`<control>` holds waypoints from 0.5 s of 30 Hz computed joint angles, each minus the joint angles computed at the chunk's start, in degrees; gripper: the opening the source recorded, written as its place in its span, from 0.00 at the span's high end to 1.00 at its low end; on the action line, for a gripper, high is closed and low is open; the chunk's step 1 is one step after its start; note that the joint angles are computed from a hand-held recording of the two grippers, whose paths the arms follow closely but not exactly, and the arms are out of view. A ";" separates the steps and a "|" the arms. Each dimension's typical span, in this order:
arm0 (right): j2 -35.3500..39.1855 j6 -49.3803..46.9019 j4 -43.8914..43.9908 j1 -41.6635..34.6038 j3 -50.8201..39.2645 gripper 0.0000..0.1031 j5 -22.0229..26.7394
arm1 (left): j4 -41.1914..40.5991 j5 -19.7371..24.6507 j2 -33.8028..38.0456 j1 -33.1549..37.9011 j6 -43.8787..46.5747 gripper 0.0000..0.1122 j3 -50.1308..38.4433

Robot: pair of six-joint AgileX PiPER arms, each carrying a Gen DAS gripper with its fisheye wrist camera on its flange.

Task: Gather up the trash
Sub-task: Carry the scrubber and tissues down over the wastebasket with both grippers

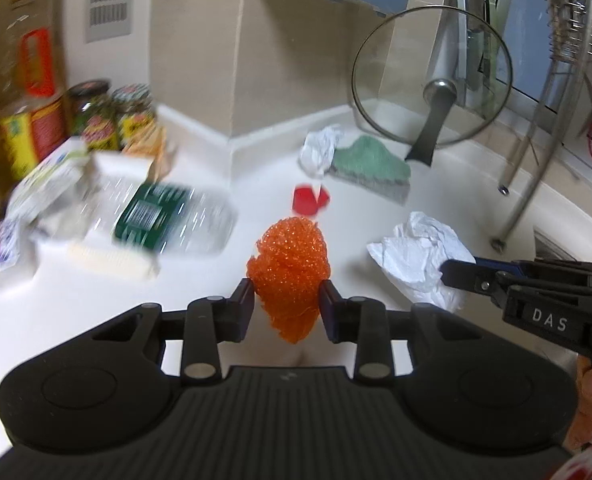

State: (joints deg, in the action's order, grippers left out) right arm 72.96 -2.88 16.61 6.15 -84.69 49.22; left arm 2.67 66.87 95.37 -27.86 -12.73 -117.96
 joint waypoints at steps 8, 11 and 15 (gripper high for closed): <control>-11.68 23.88 -21.81 22.27 8.94 0.86 3.54 | 0.64 -2.75 -19.95 -1.18 -2.73 0.72 25.08; -13.48 31.76 -28.88 30.96 11.11 0.87 5.97 | 1.47 -1.96 -24.53 -2.39 -5.05 0.72 30.93; -13.82 34.53 -31.94 37.24 14.15 0.86 7.39 | 3.11 -1.16 -29.57 -4.61 -9.23 0.72 38.42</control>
State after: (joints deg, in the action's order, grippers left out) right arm 59.14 31.65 -15.34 43.40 -70.54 56.61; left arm 5.78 65.70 65.80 -32.47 -21.95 -79.54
